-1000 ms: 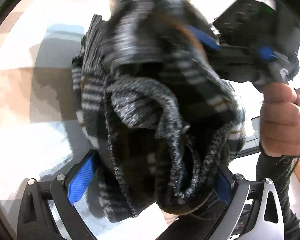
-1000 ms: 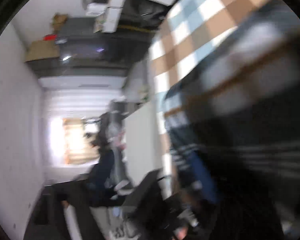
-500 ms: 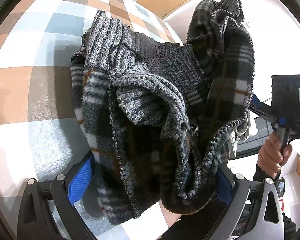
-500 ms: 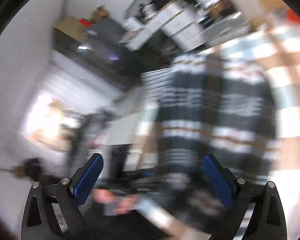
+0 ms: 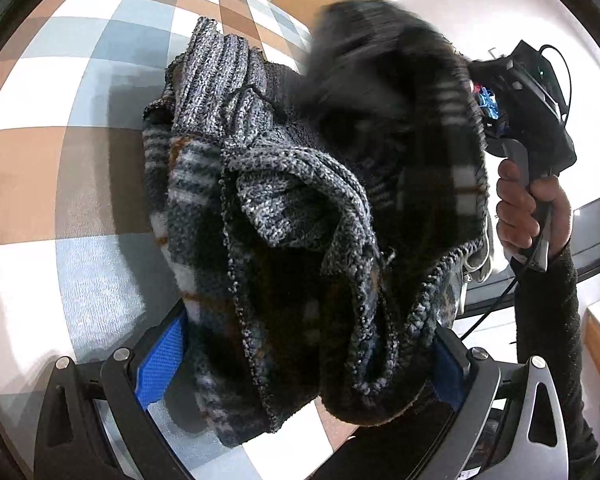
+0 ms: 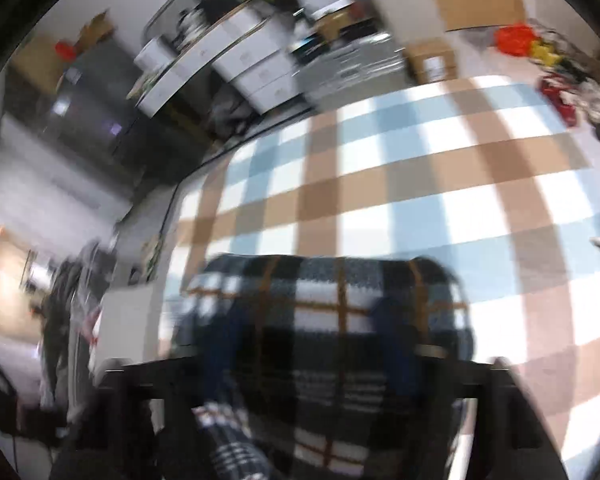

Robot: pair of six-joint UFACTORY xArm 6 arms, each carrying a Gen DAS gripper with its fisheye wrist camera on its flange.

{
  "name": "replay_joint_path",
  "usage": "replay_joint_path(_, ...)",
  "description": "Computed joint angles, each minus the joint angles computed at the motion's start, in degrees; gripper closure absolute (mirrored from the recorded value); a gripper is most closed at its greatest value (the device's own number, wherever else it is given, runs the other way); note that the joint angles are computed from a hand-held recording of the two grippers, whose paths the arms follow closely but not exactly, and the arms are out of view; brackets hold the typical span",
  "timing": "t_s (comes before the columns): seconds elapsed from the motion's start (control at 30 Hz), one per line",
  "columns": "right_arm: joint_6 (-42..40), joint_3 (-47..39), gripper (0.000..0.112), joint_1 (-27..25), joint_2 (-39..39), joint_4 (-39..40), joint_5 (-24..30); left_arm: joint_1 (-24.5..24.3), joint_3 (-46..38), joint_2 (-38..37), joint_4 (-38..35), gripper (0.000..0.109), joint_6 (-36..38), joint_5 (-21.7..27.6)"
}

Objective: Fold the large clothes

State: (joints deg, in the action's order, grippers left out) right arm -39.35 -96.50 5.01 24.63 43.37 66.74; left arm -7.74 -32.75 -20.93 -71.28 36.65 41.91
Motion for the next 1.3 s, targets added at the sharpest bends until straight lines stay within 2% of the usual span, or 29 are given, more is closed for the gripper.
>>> replay_joint_path(0.03,-0.95,0.70,0.108,-0.05,-0.58,0.65,2.52,0.55,-0.08,0.03,0.01,0.010,0.13,0.68)
replay_joint_path(0.07,-1.36,2.54,0.109,1.15,-1.57,-0.60,2.65,1.20,-0.27,0.30,-0.10,0.010,0.29,1.64)
replay_joint_path(0.13,-4.31,7.78,0.108,4.18,-5.29,-5.76,-2.20,1.53,-0.65,0.98,-0.28,0.010,0.18,2.09)
replay_joint_path(0.17,-5.20,9.04,0.108,5.23,-5.59,-6.74,-2.37,1.73,-0.75,1.14,-0.18,0.010,-0.20,2.23)
replay_joint_path(0.27,-2.83,8.68,0.109,5.19,-3.92,-6.26,-0.67,2.15,-0.20,-0.09,0.78,0.010,-1.31,1.97)
replay_joint_path(0.33,-2.96,7.14,0.109,3.93,-2.44,-4.04,1.25,2.90,1.44,-3.78,0.27,0.010,-0.53,1.36)
replay_joint_path(0.4,-2.94,6.38,0.109,2.27,-1.69,-1.69,3.81,4.37,4.28,-10.35,-3.90,0.010,2.67,0.77)
replay_joint_path(0.47,-3.76,5.82,0.109,0.71,-0.78,1.25,5.77,6.10,6.59,-16.38,-12.16,0.009,8.84,0.97)
replay_joint_path(0.53,-3.07,4.57,0.109,-1.14,-0.01,3.98,9.36,4.84,5.49,-19.65,-16.02,0.009,10.99,-3.07)
replay_joint_path(0.63,-1.49,2.48,0.109,-4.09,2.98,9.05,15.29,1.62,-1.05,-14.61,-16.83,0.009,11.34,-5.16)
replay_joint_path(0.73,-1.23,1.57,0.109,-6.35,4.98,13.23,18.93,-3.05,-8.05,-6.37,-9.70,0.009,6.70,-9.41)
replay_joint_path(0.8,-2.93,2.41,0.109,-7.17,4.99,14.48,19.77,-5.11,-13.64,0.60,-1.63,0.009,0.12,-12.17)
replay_joint_path(0.9,-4.20,3.42,0.109,-7.97,4.99,15.16,21.82,-3.79,-20.04,8.45,5.65,0.009,-6.88,-9.42)
replay_joint_path(1.03,-9.20,7.08,0.109,-8.51,2.58,14.82,19.72,-2.23,-24.41,14.23,9.02,0.010,-12.76,-4.56)
replay_joint_path(1.13,-11.60,7.68,0.103,-10.27,2.97,16.75,22.02,-3.51,-25.34,15.62,12.34,0.011,-16.83,-4.83)
replay_joint_path(1.17,-11.61,7.17,0.102,-10.31,3.53,17.12,22.16,-3.60,-25.71,16.21,14.59,0.014,-18.89,-4.42)
replay_joint_path(1.2,-12.02,7.17,0.102,-10.95,3.88,17.63,22.91,-3.83,-25.46,15.52,15.70,0.026,-19.76,-3.90)
replay_joint_path(1.23,-12.23,7.23,0.099,-11.50,4.06,17.98,23.43,-4.05,-25.02,15.08,17.87,0.050,-20.97,-4.08)
replay_joint_path(1.3,-12.88,7.45,0.080,-13.58,4.32,19.63,25.38,-3.49,-24.26,13.86,18.95,0.088,-21.55,-1.92)
